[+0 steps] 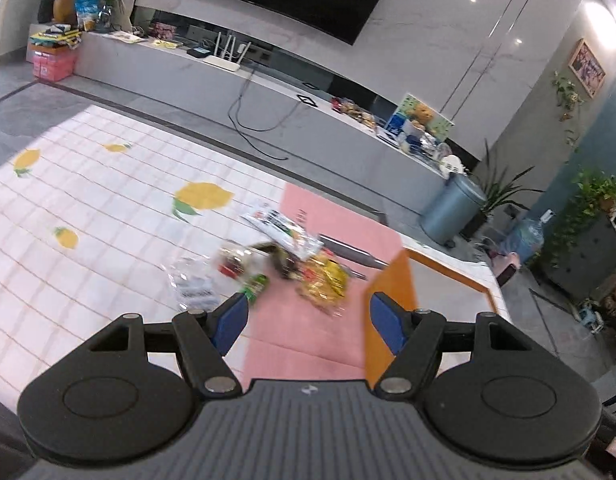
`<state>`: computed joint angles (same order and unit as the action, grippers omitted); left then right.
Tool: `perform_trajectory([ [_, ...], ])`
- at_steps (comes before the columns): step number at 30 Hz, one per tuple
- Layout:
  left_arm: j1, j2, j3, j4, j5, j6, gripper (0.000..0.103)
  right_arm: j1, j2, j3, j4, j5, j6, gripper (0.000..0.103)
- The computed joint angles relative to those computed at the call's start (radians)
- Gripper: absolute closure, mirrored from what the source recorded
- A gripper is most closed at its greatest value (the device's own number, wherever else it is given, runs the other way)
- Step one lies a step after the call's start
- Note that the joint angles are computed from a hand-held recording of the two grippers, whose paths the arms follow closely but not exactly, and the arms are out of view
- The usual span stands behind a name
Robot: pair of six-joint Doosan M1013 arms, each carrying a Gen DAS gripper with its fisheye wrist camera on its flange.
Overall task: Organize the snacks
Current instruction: 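Move the left gripper to the clear yogurt-ball bag and close on it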
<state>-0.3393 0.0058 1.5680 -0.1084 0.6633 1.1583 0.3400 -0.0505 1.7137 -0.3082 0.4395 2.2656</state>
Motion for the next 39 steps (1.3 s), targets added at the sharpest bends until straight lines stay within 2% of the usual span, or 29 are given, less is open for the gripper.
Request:
perform_trajectory([
  [4, 0.038, 0.033, -0.012, -0.011, 0.010, 0.032, 0.021, 0.042, 0.031, -0.017, -0.118, -0.014, 0.119, 0.010],
  [7, 0.076, 0.080, -0.045, -0.056, 0.061, 0.060, 0.021, 0.068, 0.066, -0.042, -0.161, 0.004, 0.175, 0.015],
  [9, 0.093, 0.109, -0.066, -0.068, 0.084, 0.061, 0.021, 0.082, 0.100, -0.074, -0.128, 0.040, 0.139, 0.027],
  [12, 0.123, 0.157, -0.093, -0.155, 0.114, 0.148, 0.021, 0.096, 0.153, -0.122, -0.073, 0.084, 0.054, 0.036],
  [14, 0.143, 0.198, -0.122, -0.239, 0.158, 0.232, 0.021, 0.107, 0.185, -0.146, -0.081, 0.107, 0.042, 0.036],
  [15, 0.146, 0.218, -0.137, -0.242, 0.184, 0.238, 0.021, 0.110, 0.197, -0.153, -0.081, 0.115, 0.037, 0.036],
  [17, 0.139, 0.243, -0.154, -0.187, 0.215, 0.210, 0.022, 0.110, 0.217, -0.162, -0.053, 0.124, 0.005, 0.036],
  [19, 0.128, 0.262, -0.169, -0.113, 0.247, 0.157, 0.022, 0.103, 0.233, -0.166, 0.024, 0.115, -0.041, 0.036],
  [22, 0.124, 0.288, -0.188, -0.069, 0.277, 0.104, 0.022, 0.092, 0.254, -0.169, 0.184, 0.086, -0.137, 0.036],
  [28, 0.116, 0.337, -0.230, -0.047, 0.341, 0.078, 0.022, 0.110, 0.293, -0.173, 0.190, 0.103, -0.177, 0.036],
  [32, 0.093, 0.346, -0.231, 0.030, 0.323, 0.031, 0.017, 0.103, 0.303, -0.165, 0.236, 0.121, -0.210, 0.036],
  [35, 0.073, 0.340, -0.218, 0.100, 0.295, 0.012, 0.017, 0.096, 0.303, -0.156, 0.249, 0.133, -0.198, 0.036],
  [39, 0.060, 0.328, -0.196, 0.160, 0.269, 0.029, 0.030, 0.096, 0.302, -0.151, 0.214, 0.138, -0.156, 0.036],
])
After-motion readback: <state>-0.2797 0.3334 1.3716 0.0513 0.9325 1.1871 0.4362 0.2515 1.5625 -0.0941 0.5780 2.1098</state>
